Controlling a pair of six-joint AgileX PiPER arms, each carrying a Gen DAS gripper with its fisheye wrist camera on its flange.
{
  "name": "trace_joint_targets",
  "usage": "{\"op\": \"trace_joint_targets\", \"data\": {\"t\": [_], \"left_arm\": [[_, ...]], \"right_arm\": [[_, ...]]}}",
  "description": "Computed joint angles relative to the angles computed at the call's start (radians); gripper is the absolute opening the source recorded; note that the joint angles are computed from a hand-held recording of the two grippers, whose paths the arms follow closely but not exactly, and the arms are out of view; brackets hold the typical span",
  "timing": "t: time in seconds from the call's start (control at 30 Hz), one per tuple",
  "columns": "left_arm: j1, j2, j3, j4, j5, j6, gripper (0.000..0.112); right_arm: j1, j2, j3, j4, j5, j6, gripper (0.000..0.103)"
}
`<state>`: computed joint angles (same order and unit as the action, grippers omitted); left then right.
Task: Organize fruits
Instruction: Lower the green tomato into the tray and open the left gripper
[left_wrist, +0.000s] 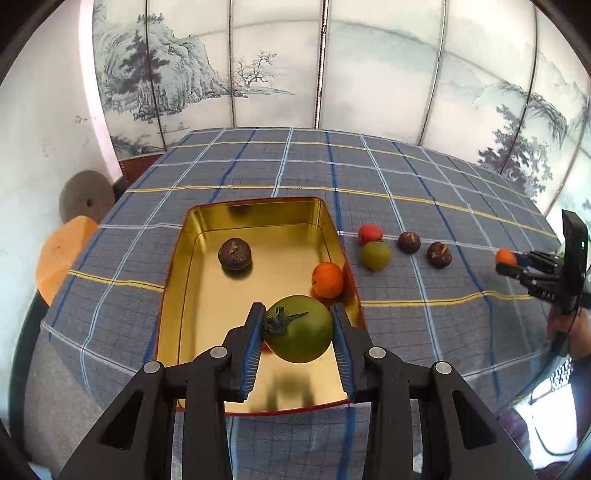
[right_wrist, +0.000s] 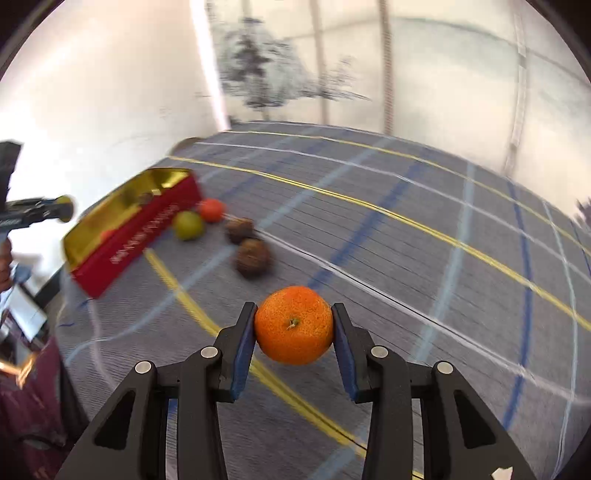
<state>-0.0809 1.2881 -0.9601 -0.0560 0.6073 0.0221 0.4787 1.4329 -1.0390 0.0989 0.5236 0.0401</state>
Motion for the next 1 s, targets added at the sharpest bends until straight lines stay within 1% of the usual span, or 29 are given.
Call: {"op": "trace_joint_targets", "data": {"t": [0.03,0.1,0.17,0.3,0.43,0.67,0.9,1.0], "left_arm": [[-0.004,0.001,0.006,0.023,-0.005,-0.018,0.037],[-0.005,0.004,0.012,0.051,-0.01,-0.046,0.037],[0.023,0.008,0.015,0.009,-0.014,-0.005,0.037],[0.073,0.01,0.018,-0.052,-0.015,0.053,0.037],[0.115,0.015,0.019,-0.094,-0.028,0.096,0.037],[0.132,0.057,0.011,-0.074,-0.057,0.097,0.037],[0.106,0.116,0.002,0.044,-0.108,-0.003,0.037],[0.09,0.139,0.003,0.129,-0.129,-0.078,0.037]], "right_arm": [[-0.022,0.015,-0.005,0.015,-0.001,-0.011,0.037],[-0.039,0.023,0.0,-0.009,-0.004,0.029,0.037],[-0.065,0.015,0.018,0.012,-0.012,0.021,0.037],[-0.084,0.012,0.061,0.026,-0.056,0.042,0.037],[-0.084,0.005,0.086,0.013,-0.067,0.07,0.037],[-0.074,0.007,0.081,-0.013,-0.069,0.104,0.037],[-0.083,0.004,0.085,-0.001,-0.075,0.107,0.037],[-0.088,0.003,0.088,0.009,-0.076,0.101,0.037]]}}
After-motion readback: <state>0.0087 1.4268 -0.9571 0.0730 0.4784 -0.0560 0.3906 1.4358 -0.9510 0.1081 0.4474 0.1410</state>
